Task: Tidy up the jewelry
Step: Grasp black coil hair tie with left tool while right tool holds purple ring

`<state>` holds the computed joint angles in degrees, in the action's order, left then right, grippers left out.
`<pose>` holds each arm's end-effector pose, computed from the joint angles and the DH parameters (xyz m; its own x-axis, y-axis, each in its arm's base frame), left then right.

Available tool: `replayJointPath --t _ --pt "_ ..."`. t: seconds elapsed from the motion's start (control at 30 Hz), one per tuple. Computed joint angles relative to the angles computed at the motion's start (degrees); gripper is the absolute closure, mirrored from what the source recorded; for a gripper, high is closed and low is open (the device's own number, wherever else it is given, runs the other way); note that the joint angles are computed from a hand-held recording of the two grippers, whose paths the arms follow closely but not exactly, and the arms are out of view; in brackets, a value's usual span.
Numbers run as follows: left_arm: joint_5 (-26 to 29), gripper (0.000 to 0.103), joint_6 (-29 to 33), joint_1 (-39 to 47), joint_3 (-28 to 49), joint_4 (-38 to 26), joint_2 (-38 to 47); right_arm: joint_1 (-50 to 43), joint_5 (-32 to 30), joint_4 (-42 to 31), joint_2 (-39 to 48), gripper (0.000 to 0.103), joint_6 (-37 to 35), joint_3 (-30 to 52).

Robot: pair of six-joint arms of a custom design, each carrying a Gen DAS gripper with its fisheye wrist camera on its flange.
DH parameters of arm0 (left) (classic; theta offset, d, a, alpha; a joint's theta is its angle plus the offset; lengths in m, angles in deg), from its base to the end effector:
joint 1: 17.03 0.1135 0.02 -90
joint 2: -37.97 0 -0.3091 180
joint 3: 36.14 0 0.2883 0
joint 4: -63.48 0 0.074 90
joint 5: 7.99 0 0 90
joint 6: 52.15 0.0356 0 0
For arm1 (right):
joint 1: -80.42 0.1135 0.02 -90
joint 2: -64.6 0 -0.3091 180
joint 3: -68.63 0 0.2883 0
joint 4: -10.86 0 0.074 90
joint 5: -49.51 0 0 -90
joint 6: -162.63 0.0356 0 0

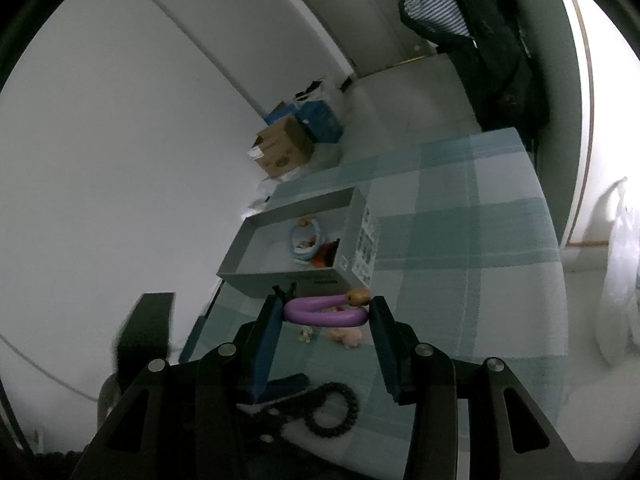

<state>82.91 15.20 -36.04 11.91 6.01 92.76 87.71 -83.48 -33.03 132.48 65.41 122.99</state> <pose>0.1660 -0.0578 0.2335 -0.9135 -0.0925 -0.3961 -0.0213 0.9833 -0.1806 0.2328 0.0543 0.2482 -0.7717 -0.1914 -0.6066 -0.5585 0.6601 0.5023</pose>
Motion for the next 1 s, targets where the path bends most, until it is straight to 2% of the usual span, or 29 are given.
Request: replayJointPath --t 0.13,0.27,0.37,0.43,0.53,0.7,0.8,1.0 --pt "-6.89 0.087 -0.14 -6.23 1.30 -0.11 2.68 -0.04 -0.10 0.13 -0.09 0.060 -0.29 -0.16" --pt "-7.38 0.087 0.27 -7.03 2.22 0.14 4.22 -0.67 0.00 0.69 -0.41 0.060 0.45 -0.46" --pt "-4.70 0.098 1.00 -3.74 1.95 0.25 3.13 -1.72 -0.26 1.07 -0.56 0.060 1.16 -0.52" --pt "-0.39 0.098 1.19 -0.08 1.15 0.87 1.83 -2.32 -0.42 1.25 -0.55 0.060 1.64 -0.30" --pt "0.61 0.098 3.43 4.35 0.62 -0.38 -0.50 -3.09 -1.10 1.94 -0.05 0.060 2.67 0.05" --pt "5.96 0.098 6.07 11.20 1.39 -1.14 -4.74 -2.61 -0.70 2.93 -0.20 0.060 4.23 0.35" --pt "7.17 0.098 5.46 12.20 2.32 -1.40 -7.44 -1.77 -0.73 3.96 -0.55 0.060 5.34 0.71" --pt "16.00 0.098 9.75 22.81 4.02 -0.22 -9.02 0.98 -0.49 6.80 -0.22 0.060 8.57 2.02"
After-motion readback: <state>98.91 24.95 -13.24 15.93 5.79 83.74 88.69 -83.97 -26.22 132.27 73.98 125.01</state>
